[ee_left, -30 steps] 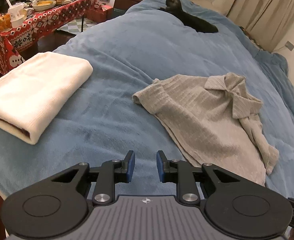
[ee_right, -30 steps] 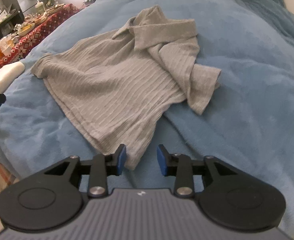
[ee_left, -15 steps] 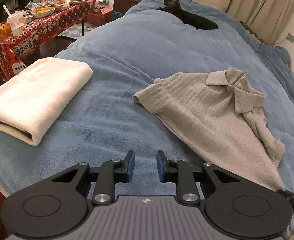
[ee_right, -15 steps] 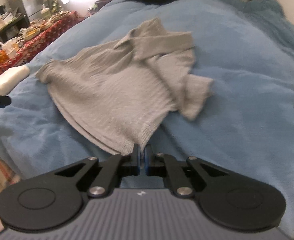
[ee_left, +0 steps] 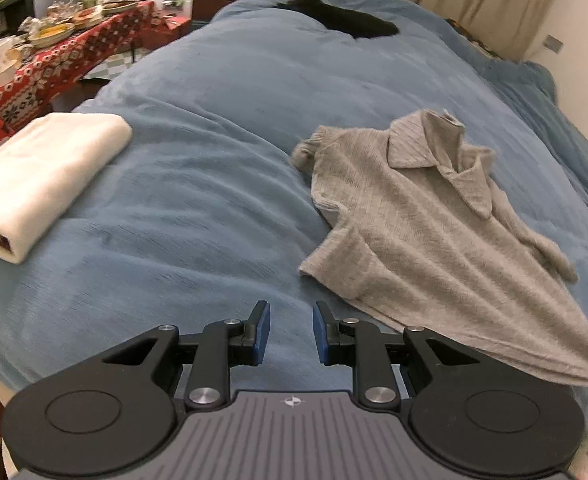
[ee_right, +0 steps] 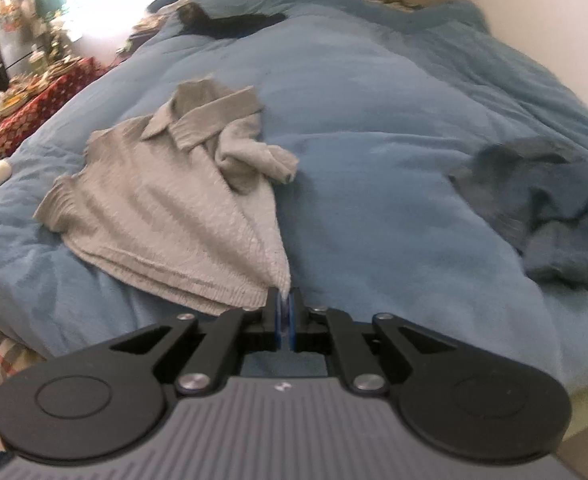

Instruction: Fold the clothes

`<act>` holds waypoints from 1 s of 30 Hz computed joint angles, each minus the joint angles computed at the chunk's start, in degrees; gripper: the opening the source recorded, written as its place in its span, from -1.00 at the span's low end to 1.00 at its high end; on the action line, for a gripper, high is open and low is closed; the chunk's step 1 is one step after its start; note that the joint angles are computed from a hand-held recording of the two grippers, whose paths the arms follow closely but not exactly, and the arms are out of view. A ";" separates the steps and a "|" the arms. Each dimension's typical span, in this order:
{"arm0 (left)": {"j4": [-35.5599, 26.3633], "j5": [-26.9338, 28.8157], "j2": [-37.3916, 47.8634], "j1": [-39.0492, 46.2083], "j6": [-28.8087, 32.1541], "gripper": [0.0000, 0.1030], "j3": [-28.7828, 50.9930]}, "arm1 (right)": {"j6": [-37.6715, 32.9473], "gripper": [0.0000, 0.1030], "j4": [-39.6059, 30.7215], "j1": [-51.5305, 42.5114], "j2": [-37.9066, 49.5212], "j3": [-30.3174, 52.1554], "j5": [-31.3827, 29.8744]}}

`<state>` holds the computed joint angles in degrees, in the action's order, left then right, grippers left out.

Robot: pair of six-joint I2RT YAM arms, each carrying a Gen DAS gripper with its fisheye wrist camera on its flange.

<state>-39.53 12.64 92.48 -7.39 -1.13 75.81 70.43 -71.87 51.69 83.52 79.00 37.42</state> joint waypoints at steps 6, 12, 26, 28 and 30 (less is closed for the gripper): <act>1.14 -0.18 3.35 -3.60 4.52 -0.56 0.19 | 4.54 -0.94 -1.63 -0.61 -3.23 -3.71 -1.16; 2.67 1.80 10.15 -5.47 5.93 -0.37 5.28 | 0.18 -0.93 1.49 -4.13 0.30 -3.09 -3.50; -4.58 1.65 11.53 -4.84 6.12 -0.93 12.58 | -4.32 -0.93 2.12 -7.42 2.08 -0.24 -3.49; -6.78 2.51 8.46 -3.24 7.61 -0.93 13.05 | -4.65 -0.93 1.58 -6.99 2.00 0.79 -2.67; -8.62 2.42 5.53 -2.00 9.20 -0.93 12.96 | -4.49 -0.93 0.91 -6.09 2.07 1.84 -1.75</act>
<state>-48.15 15.06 98.01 -9.39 8.07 88.78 65.94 -70.96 45.60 85.59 80.84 35.68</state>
